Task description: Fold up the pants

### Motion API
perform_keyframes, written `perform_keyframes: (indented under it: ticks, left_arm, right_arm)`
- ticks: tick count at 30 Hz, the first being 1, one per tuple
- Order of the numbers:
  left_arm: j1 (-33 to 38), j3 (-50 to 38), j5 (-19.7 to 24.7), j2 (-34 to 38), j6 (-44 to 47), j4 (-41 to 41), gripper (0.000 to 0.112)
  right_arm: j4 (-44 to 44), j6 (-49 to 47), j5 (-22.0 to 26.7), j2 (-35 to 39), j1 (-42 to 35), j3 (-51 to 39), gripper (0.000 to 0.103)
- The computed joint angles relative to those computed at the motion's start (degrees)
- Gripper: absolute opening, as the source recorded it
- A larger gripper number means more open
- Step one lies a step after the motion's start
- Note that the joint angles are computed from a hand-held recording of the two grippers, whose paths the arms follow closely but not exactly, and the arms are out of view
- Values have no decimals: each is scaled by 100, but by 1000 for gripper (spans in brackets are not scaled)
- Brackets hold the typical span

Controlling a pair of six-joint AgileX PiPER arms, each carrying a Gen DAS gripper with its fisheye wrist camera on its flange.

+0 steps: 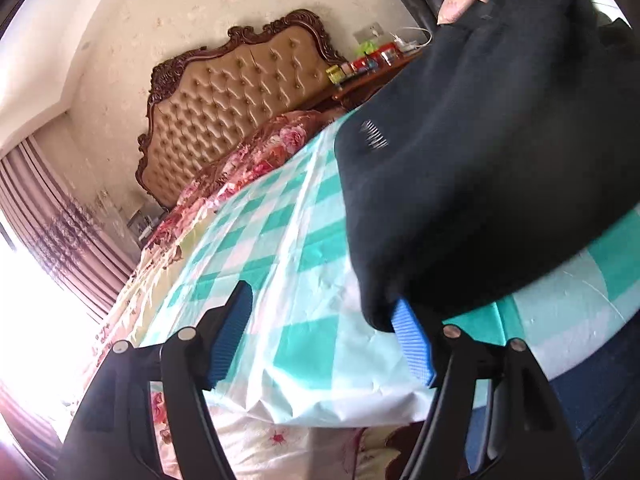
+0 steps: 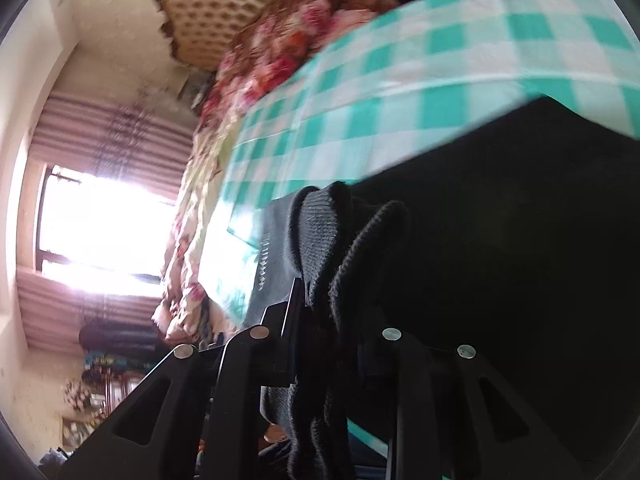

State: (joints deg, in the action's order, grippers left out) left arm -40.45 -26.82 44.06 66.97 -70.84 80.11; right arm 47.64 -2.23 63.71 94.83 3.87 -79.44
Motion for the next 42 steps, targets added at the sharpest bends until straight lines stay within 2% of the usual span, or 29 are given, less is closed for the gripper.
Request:
perform_keyframes:
  ticks: [2, 5, 6, 8, 10, 13, 15, 18, 22, 25, 27, 28, 29, 30, 32, 34, 36, 39, 41, 42]
  left_arm:
    - [-30, -57, 43, -70, 122, -223, 69]
    - [-481, -37, 332, -196, 113, -35, 69]
    - [-760, -14, 571, -137, 51, 80, 69]
    - [-700, -134, 757, 122, 104, 139, 69]
    - [-248, -237, 402, 78, 427, -203, 69]
    - [-119, -145, 76, -192, 960, -569, 69]
    - [179, -86, -542, -702, 1645, -1086, 69]
    - [161, -11, -643, -1111, 2188, -1494, 67]
    - [-130, -241, -778, -1593, 3008, -2373, 56]
    - [-440, -701, -1083, -1440, 3555, -2885, 52]
    - [-766, -977, -1444, -1126, 3975, -3293, 52]
    - [-971, -1074, -1613, -916, 4075, -3336, 52]
    - [-1161, -1103, -1670, -748, 3947, -3157, 53]
    - [-1375, -1149, -1740, -454, 3872, -2979, 54]
    - [-1686, -1120, -1763, -31, 3512, -2537, 54]
    - [-1912, -1158, -1597, 386, 2979, -2033, 54]
    - [-1907, -1255, -1625, 633, 2977, -2070, 55]
    - [-2174, -1331, -1228, 934, 2309, -1379, 57]
    - [-2189, -1413, -1142, 1051, 2272, -1433, 48]
    - [-2167, -1461, -1149, 1072, 2279, -1560, 44]
  right_arm:
    - [51, -114, -80, -97, -134, 418, 22]
    - [-8, -243, -127, -172, -161, 686, 21]
    - [-39, -243, -138, -179, -152, 699, 20]
    - [-144, -186, -221, -223, -142, 710, 19]
    - [-257, -133, -258, -277, -180, 725, 17]
    - [-682, 35, -383, -345, -106, 735, 13]
    - [-863, 76, -486, -345, -76, 801, 13]
    - [-642, -151, -492, -298, -182, 939, 13]
    - [-374, -304, -346, -264, -409, 941, 14]
    - [-187, -469, -206, -165, -538, 908, 15]
    - [-135, -465, -164, -11, -535, 827, 30]
    - [-154, -401, -178, 26, -516, 812, 33]
    - [-110, -442, -189, 29, -507, 821, 41]
    - [-47, -515, -174, 24, -514, 839, 58]
    - [101, -676, -155, -6, -551, 898, 73]
    - [33, -632, -160, -1, -551, 883, 73]
    - [-5, -614, -144, 63, -510, 830, 73]
    - [-223, -495, -153, 175, -286, 583, 73]
    - [-419, -362, -202, 258, -126, 410, 72]
    - [-649, -208, -248, 307, -1, 272, 68]
